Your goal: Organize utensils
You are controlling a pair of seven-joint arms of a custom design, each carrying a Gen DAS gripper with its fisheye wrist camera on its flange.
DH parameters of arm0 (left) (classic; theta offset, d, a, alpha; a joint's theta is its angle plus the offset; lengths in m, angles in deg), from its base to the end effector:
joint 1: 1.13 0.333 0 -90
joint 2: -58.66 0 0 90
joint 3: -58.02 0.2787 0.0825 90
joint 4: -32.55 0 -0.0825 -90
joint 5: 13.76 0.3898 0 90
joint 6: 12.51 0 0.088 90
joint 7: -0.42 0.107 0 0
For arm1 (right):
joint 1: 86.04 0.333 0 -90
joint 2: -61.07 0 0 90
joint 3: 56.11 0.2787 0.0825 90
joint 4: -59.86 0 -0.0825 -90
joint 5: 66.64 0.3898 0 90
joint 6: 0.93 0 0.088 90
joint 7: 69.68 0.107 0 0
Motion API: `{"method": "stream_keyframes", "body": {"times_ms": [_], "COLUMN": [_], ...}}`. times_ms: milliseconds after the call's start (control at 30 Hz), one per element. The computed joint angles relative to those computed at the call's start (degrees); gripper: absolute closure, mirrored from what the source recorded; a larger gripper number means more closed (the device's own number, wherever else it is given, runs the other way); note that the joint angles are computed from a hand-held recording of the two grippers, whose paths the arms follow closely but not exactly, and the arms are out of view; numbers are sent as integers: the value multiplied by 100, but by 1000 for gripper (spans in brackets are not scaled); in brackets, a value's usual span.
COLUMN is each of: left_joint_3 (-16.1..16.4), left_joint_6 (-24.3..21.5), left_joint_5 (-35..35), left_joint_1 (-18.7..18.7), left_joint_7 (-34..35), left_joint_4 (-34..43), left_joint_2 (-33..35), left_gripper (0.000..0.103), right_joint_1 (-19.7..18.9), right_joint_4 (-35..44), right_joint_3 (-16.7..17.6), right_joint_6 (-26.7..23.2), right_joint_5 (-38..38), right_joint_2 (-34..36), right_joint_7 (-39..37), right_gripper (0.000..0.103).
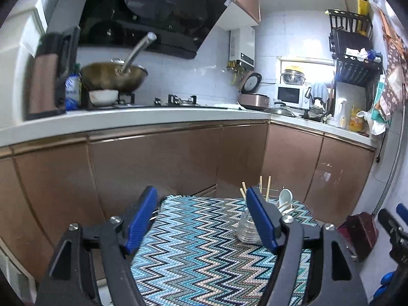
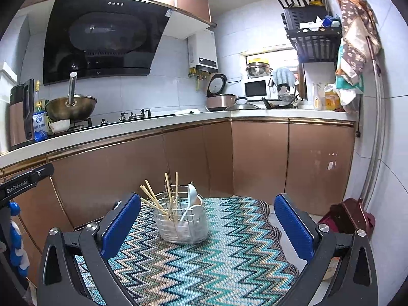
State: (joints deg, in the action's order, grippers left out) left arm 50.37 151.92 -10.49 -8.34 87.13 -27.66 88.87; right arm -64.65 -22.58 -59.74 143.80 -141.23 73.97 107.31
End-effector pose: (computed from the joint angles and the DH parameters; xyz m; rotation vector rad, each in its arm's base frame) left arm 0.7113 -0.1552 0.6693 -1.3227 1.5797 -1.2605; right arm 0.6393 0.2204 0.6220 -1.0914 1.6519 -1.2232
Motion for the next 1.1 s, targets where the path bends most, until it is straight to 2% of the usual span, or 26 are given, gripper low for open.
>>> {"method": "stream_keyframes", "body": {"times_ms": [100, 233, 367, 700, 1100], "left_joint_3": [247, 571, 195, 431, 207], "left_joint_6": [347, 620, 740, 1082, 1244], "left_joint_5": [245, 766, 556, 786, 503], "left_joint_1": [-103, -248, 99, 32, 252], "left_joint_7": [-288, -787, -436, -763, -482], "left_joint_4": [-760, -1347, -1762, -2133, -2397], "left_joint_2": [-519, -938, -1201, -1407, -1597], "left_gripper": [27, 24, 23, 23, 23], "right_joint_1": [40, 8, -17, 83, 145], "right_joint_4": [-293, -490, -490, -408, -381], "right_joint_3": [37, 189, 323, 374, 399], "right_joint_6": [-106, -282, -377, -459, -577], "right_joint_5": [-191, -376, -409, -301, -361], "right_joint_2": [-259, -458, -472, -374, -407], "right_joint_7": [200, 287, 147, -152, -254], "right_gripper": [0, 0, 0, 0, 0]}}
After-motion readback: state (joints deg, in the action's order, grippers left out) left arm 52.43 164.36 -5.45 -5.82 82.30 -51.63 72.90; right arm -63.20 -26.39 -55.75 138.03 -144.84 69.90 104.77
